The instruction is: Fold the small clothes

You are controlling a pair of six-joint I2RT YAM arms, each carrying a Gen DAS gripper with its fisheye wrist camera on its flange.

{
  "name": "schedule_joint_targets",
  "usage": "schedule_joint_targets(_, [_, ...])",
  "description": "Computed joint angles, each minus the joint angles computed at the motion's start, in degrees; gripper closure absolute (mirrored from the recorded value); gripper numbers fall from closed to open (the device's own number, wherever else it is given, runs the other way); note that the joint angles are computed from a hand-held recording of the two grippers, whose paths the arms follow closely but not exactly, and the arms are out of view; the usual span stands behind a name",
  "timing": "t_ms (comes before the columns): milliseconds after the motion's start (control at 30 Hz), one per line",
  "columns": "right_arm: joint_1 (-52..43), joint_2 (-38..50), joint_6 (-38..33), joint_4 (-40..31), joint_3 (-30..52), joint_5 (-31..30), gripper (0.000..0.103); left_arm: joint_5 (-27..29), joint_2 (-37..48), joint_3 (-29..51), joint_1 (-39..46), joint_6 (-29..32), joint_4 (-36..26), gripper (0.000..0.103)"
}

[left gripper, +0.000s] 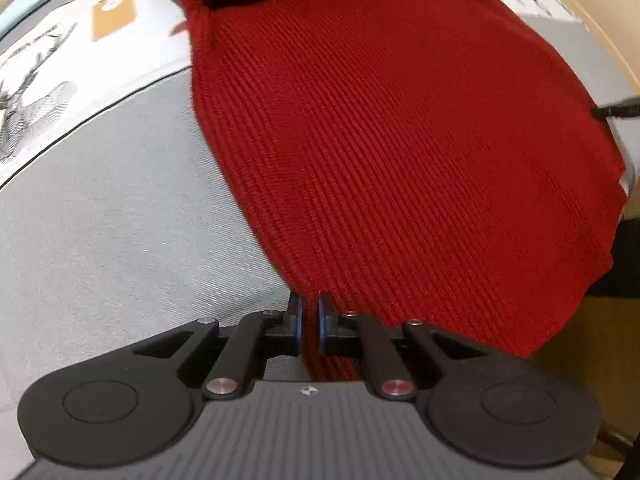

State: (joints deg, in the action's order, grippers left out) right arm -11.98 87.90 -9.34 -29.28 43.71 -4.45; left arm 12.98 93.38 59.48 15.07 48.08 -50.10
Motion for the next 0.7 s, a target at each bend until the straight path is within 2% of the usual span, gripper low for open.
schedule_joint_targets(100, [-0.31, -0.47, -0.49, -1.35, 1.39, -0.28, 0.098, -1.90, 0.31, 1.32, -1.82, -0.48, -0.64, 0.092])
schedule_joint_targets(233, [0.91, -4.73, -0.58, -1.16, 0.29, 1.72, 0.095, -2.62, -3.46, 1.68, -5.20, -10.07, 5.98, 0.090])
schedule_joint_targets(267, [3.11, -6.17, 0.73, 0.48, 0.45, 5.02, 0.095, -2.69, -5.19, 1.05, -6.43, -13.00, 9.15, 0.090])
schedule_joint_targets(300, [5.64, -8.94, 1.22, 4.21, -0.28, 8.76, 0.088, -2.33, -6.07, 1.18, -7.73, -15.92, 11.38, 0.090])
schedule_joint_targets(333, [6.88, -11.06, 1.01, 7.12, -0.53, 9.67, 0.081, -1.26, -6.18, 1.98, -9.08, -18.93, 12.74, 0.090])
schedule_joint_targets(400, [7.59, -12.59, 2.64, 9.80, 1.11, 6.41, 0.079, -1.00, -5.60, 3.37, -13.08, -25.21, 16.66, 0.090])
schedule_joint_targets(433, [7.84, -12.67, 3.42, 10.35, 1.26, 5.47, 0.077, -1.48, -4.74, 3.98, -15.08, -26.77, 18.49, 0.090])
schedule_joint_targets(467, [7.74, -11.25, 5.51, 10.18, 4.02, 0.36, 0.077, -2.03, -4.60, 4.19, -17.00, -27.62, 19.97, 0.090])
schedule_joint_targets(500, [8.12, -10.17, 5.87, 9.39, 5.25, -0.79, 0.077, -3.44, -3.53, 4.76, -20.03, -29.22, 22.39, 0.090])
schedule_joint_targets(533, [8.56, -7.29, 5.97, 7.08, 8.53, -3.52, 0.077, -4.46, -1.74, 5.85, -22.49, -30.53, 24.65, 0.090])
schedule_joint_targets(600, [9.37, -4.18, 6.06, 5.44, 11.15, -4.96, 0.077, -5.34, 3.57, 10.04, -26.98, -33.53, 27.73, 0.090])
schedule_joint_targets(633, [9.14, 0.32, 4.41, 2.18, 15.06, -6.24, 0.077, -5.98, 6.63, 12.63, -29.23, -35.56, 29.05, 0.090])
schedule_joint_targets(700, [9.17, 5.64, 2.60, -2.62, 19.04, -5.69, 0.077, -7.55, 12.02, 16.57, -32.82, -39.66, 31.83, 0.089])
